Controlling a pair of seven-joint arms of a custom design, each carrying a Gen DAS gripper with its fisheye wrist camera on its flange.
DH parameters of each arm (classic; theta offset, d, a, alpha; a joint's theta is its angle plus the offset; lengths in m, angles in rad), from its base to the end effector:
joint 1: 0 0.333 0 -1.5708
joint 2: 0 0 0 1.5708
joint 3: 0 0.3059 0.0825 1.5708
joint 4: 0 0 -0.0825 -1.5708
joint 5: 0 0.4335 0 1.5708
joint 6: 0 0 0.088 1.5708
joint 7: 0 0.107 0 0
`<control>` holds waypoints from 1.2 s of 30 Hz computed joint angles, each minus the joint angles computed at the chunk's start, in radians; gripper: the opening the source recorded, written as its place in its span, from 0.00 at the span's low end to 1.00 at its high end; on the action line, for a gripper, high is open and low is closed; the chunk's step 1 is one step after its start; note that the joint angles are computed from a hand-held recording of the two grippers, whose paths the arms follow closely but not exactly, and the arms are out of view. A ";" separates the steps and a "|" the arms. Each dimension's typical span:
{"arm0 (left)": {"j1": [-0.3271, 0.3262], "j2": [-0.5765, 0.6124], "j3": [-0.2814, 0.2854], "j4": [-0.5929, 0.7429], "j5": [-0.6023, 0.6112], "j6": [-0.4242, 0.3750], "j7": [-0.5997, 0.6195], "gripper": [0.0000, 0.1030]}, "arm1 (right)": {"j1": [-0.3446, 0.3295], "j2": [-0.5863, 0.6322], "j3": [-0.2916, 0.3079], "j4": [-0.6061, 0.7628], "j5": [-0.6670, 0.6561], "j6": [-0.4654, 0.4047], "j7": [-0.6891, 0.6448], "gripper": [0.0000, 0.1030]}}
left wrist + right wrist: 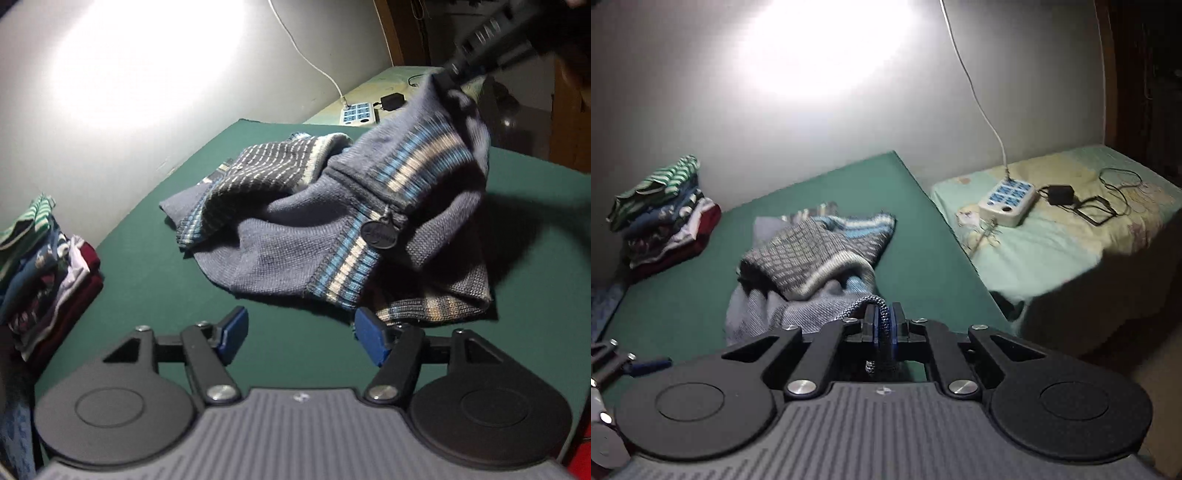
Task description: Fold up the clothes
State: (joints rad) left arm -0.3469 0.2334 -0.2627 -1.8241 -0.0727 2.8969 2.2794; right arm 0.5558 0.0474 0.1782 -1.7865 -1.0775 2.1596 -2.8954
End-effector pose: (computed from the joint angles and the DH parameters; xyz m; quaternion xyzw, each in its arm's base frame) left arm 0.5923 -0.3916 0.4805 -0.1582 0.8970 -0.3111 0.2713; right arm 0.5149 0.4143 0.5489 -0.4099 0.7728 -0.3431 0.3421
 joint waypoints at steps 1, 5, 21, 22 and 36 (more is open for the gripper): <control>-0.030 0.015 0.025 0.010 0.046 0.018 -0.050 0.66 | -0.003 -0.005 -0.003 0.001 -0.023 0.020 -0.003 0.05; -0.114 0.081 0.103 0.079 0.188 0.027 -0.218 0.67 | -0.019 -0.027 -0.008 0.000 -0.083 0.098 0.004 0.04; -0.174 0.128 0.169 0.088 0.363 0.153 -0.192 0.76 | -0.042 -0.027 -0.001 0.023 -0.032 0.199 -0.404 0.17; -0.141 0.117 0.137 0.080 0.333 0.137 -0.161 0.75 | -0.037 -0.032 0.004 0.003 -0.007 0.189 -0.446 0.20; -0.120 0.129 0.145 0.118 0.347 0.092 -0.199 0.77 | 0.049 0.067 0.008 -0.017 0.003 0.010 -0.750 0.56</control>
State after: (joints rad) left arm -0.4673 0.3628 -0.1181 -1.7060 0.2747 2.9891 2.0800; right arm 0.6051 0.1149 0.1858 -1.8037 -1.0741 2.1698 -3.6451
